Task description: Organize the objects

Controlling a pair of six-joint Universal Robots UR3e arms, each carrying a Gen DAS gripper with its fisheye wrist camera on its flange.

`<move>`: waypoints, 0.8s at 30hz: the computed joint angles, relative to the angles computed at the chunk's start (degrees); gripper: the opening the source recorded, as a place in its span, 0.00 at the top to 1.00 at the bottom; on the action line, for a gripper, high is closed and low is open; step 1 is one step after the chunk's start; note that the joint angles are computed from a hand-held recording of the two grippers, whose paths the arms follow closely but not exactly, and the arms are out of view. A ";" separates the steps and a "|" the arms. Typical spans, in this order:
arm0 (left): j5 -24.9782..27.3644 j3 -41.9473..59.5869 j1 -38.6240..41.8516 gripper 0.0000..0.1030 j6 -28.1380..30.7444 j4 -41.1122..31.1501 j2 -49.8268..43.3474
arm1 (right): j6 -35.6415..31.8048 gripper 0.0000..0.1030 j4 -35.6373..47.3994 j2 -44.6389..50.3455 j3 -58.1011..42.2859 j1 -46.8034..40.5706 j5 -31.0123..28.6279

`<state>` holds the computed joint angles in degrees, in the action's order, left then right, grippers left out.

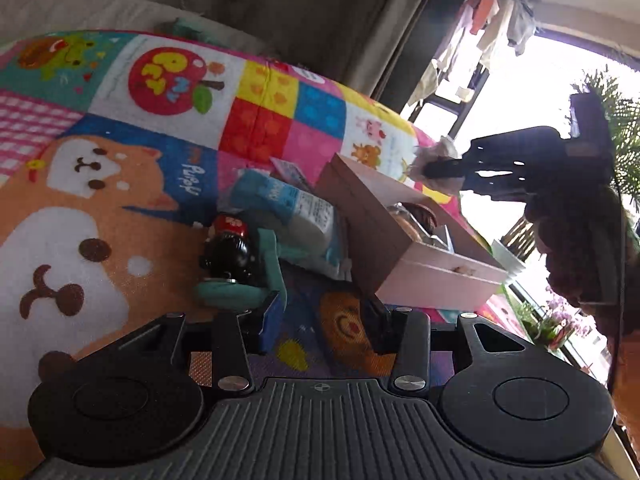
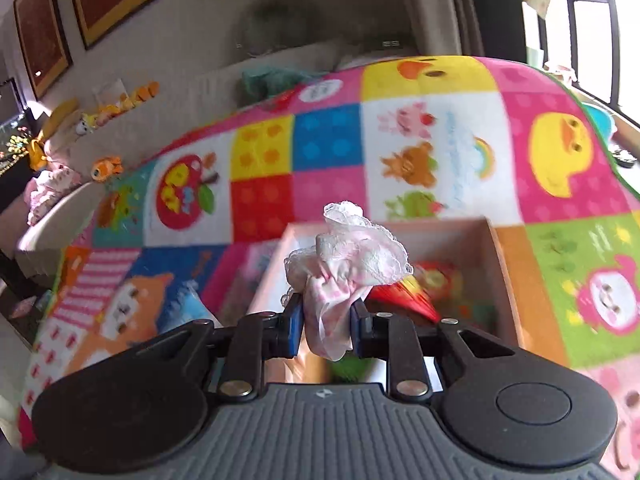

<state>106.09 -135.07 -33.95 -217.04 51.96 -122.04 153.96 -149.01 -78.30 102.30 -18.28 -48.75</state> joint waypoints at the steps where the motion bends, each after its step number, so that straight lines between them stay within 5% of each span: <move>1: 0.33 0.04 -0.23 0.55 -0.37 0.24 -0.13 | 2.37 0.78 -0.22 2.52 -3.77 2.35 -1.93; 3: 0.95 -0.23 -0.61 0.55 -0.43 1.46 -0.60 | 5.99 0.76 -1.56 8.42 -11.17 6.88 -6.79; 5: 2.28 0.06 -1.42 0.55 -0.05 2.42 -1.14 | 7.33 0.40 -1.23 13.70 -17.31 10.24 -11.38; 7: 2.16 0.07 -1.52 0.55 0.29 2.22 -1.08 | 9.03 0.31 -3.69 16.16 -18.00 11.66 -14.36; 16: 1.33 -0.51 -0.69 0.55 -0.47 1.41 -0.19 | 5.81 0.31 -6.41 9.44 -10.75 13.10 -13.52; 20: 5.08 -1.89 0.41 0.55 -1.22 -7.40 5.30 | 5.92 0.33 4.90 16.49 -26.94 22.31 -21.47; 22: 5.62 -4.31 1.95 0.55 -3.01 -4.02 4.35 | 8.47 0.43 11.15 24.16 -38.94 27.06 -26.69; 24: -1.13 -9.09 6.91 0.56 -6.08 3.11 3.33 | 9.47 0.45 14.80 32.55 -50.94 30.98 -31.65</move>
